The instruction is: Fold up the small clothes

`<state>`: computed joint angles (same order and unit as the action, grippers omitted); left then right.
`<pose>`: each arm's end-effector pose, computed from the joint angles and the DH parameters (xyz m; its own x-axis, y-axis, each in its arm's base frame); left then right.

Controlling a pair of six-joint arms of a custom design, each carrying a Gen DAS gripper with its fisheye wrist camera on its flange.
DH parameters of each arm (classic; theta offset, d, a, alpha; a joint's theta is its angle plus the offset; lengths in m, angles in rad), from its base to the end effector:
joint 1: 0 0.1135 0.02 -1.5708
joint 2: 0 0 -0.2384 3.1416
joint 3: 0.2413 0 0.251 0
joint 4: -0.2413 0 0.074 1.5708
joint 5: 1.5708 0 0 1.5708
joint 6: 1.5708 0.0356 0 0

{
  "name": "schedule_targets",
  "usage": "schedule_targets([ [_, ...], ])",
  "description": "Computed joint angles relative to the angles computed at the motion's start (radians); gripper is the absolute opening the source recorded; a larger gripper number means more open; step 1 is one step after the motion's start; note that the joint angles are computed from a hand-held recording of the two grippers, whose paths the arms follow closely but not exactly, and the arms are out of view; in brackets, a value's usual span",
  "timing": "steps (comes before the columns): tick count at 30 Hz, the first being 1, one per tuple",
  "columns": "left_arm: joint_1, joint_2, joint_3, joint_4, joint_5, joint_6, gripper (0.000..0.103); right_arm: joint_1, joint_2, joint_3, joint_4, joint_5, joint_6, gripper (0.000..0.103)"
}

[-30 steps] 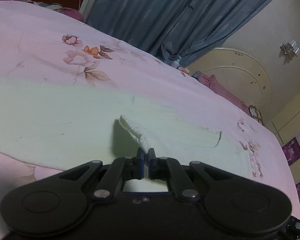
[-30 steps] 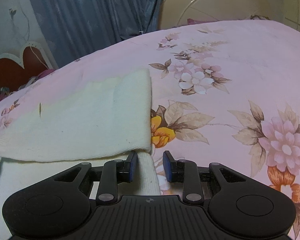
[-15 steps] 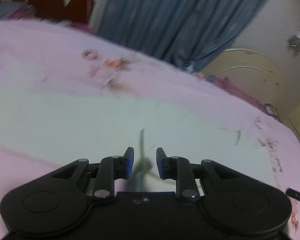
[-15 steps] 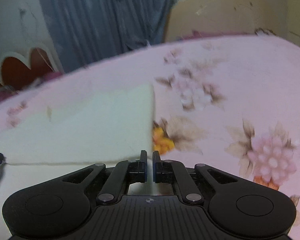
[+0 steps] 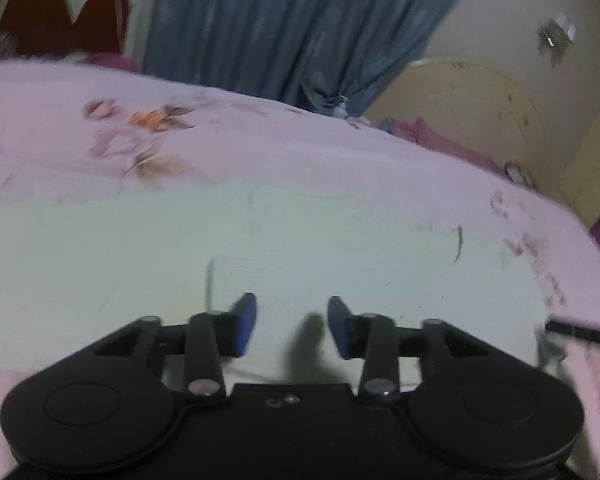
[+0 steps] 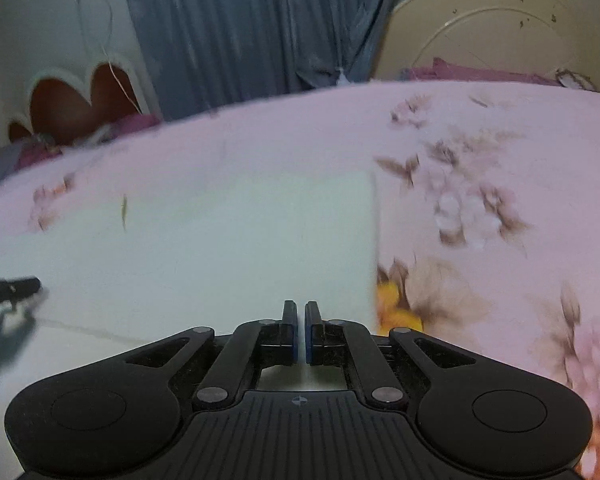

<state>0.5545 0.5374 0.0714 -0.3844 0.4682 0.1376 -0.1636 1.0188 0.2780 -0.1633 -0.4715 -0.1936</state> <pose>0.1187 0.0546 0.1001 -0.6626 -0.2664 -0.7000 -0.1271 0.9610 -0.2455 0.1809 -0.0135 0.1132 -0.7355 -0.0523 -0.6755 -0.2787 0.9321 0.2313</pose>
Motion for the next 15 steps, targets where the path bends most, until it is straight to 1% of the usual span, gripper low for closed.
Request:
schedule_targets([
  [1, -0.056, 0.039, -0.002, 0.063, -0.047, -0.029, 0.042, 0.043, 0.092, 0.034, 0.063, 0.039, 0.017, 0.003],
  [2, -0.091, 0.089, -0.001, 0.133, -0.072, -0.051, 0.042, 0.085, 0.188, 0.064, 0.148, 0.087, 0.034, 0.003],
  [3, -0.115, 0.147, 0.003, 0.200, -0.093, -0.061, 0.042, 0.095, 0.282, 0.100, 0.219, 0.110, 0.045, 0.003],
  [5, -0.121, 0.248, 0.009, 0.298, -0.123, -0.045, 0.038, 0.106, 0.483, 0.212, 0.311, 0.171, 0.091, 0.003],
  [6, -0.098, 0.277, 0.012, 0.316, -0.109, -0.024, 0.036, 0.098, 0.561, 0.266, 0.337, 0.186, 0.095, 0.003],
  [7, -0.080, 0.299, 0.013, 0.333, -0.099, -0.007, 0.035, 0.081, 0.607, 0.298, 0.351, 0.182, 0.087, 0.002],
  [8, -0.063, 0.303, 0.011, 0.335, -0.086, 0.010, 0.035, 0.062, 0.646, 0.335, 0.345, 0.157, 0.084, 0.002],
  [9, -0.054, 0.299, 0.008, 0.333, -0.079, 0.020, 0.035, 0.052, 0.665, 0.366, 0.321, 0.142, 0.076, 0.002],
  [11, -0.059, 0.238, 0.008, 0.275, -0.091, 0.007, 0.036, 0.048, 0.651, 0.374, 0.290, 0.145, 0.041, 0.002],
  [13, -0.064, 0.140, -0.001, 0.208, -0.102, -0.026, 0.047, 0.042, 0.602, 0.359, 0.253, 0.122, 0.021, 0.003],
  [14, -0.073, 0.107, -0.009, 0.199, -0.125, -0.041, 0.052, 0.035, 0.578, 0.336, 0.267, 0.111, 0.016, 0.003],
  [15, -0.087, 0.080, -0.015, 0.195, -0.171, -0.057, 0.060, 0.032, 0.564, 0.315, 0.291, 0.119, 0.016, 0.004],
])
